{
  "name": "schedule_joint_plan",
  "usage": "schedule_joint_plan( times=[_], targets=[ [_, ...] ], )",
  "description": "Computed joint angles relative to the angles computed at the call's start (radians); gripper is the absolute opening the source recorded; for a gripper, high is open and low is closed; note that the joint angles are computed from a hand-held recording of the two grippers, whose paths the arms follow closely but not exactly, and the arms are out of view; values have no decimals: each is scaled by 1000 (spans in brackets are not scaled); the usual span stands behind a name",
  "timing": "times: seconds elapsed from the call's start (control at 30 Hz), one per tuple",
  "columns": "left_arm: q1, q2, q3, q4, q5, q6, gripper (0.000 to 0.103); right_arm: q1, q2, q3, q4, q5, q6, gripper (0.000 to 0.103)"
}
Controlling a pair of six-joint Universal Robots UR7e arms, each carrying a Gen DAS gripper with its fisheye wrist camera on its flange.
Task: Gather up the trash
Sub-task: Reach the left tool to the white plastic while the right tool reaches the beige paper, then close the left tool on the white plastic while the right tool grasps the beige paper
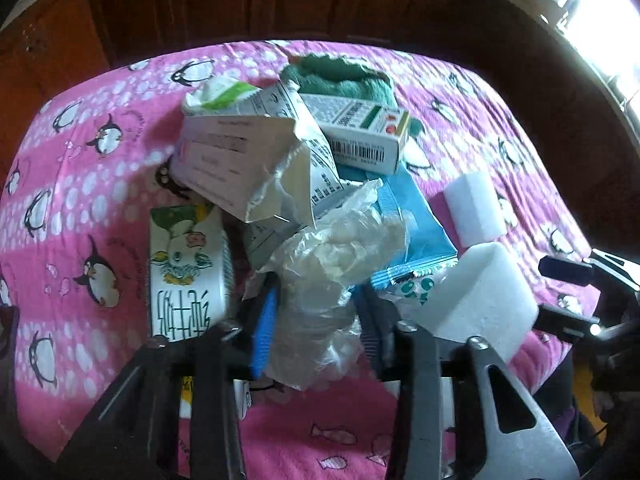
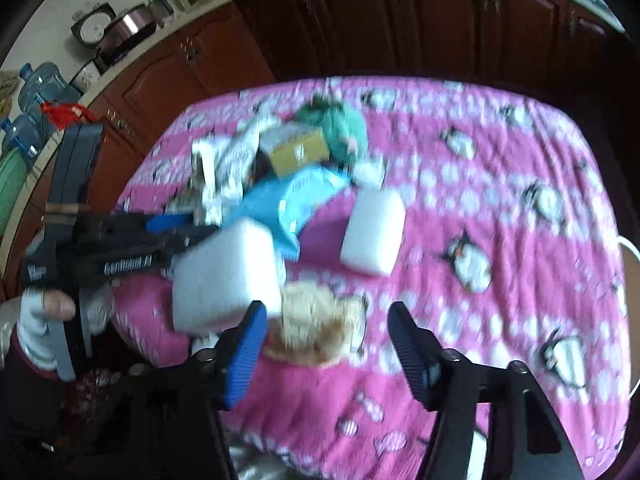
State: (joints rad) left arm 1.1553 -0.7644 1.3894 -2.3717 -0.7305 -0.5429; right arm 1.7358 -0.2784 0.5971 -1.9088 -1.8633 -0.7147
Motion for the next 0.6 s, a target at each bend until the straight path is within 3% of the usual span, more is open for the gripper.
schedule_joint_plan(
  times=[0.03, 0.1, 0.17, 0.23, 0.47, 0.6],
  targets=[
    [1, 4, -3, 1, 0, 0, 25, -2, 0, 8, -4, -8, 0, 58],
    [3, 5, -4, -7, -1, -3, 18, -8, 10, -2, 13, 0, 14, 48],
    [3, -3, 5, -26, -12, -3, 15, -18, 26, -30, 46, 29, 36, 32],
    [-2, -24, 28, -46, -16, -7, 14, -28, 32, -42, 64, 55, 56, 23],
    [-43, -102, 104, -125, 1, -9, 13, -35, -11, -15, 2, 138, 63, 13],
    [-74, -127, 120, -164, 3, 15, 13, -33, -34, -13, -17, 166, 61, 12]
  ],
)
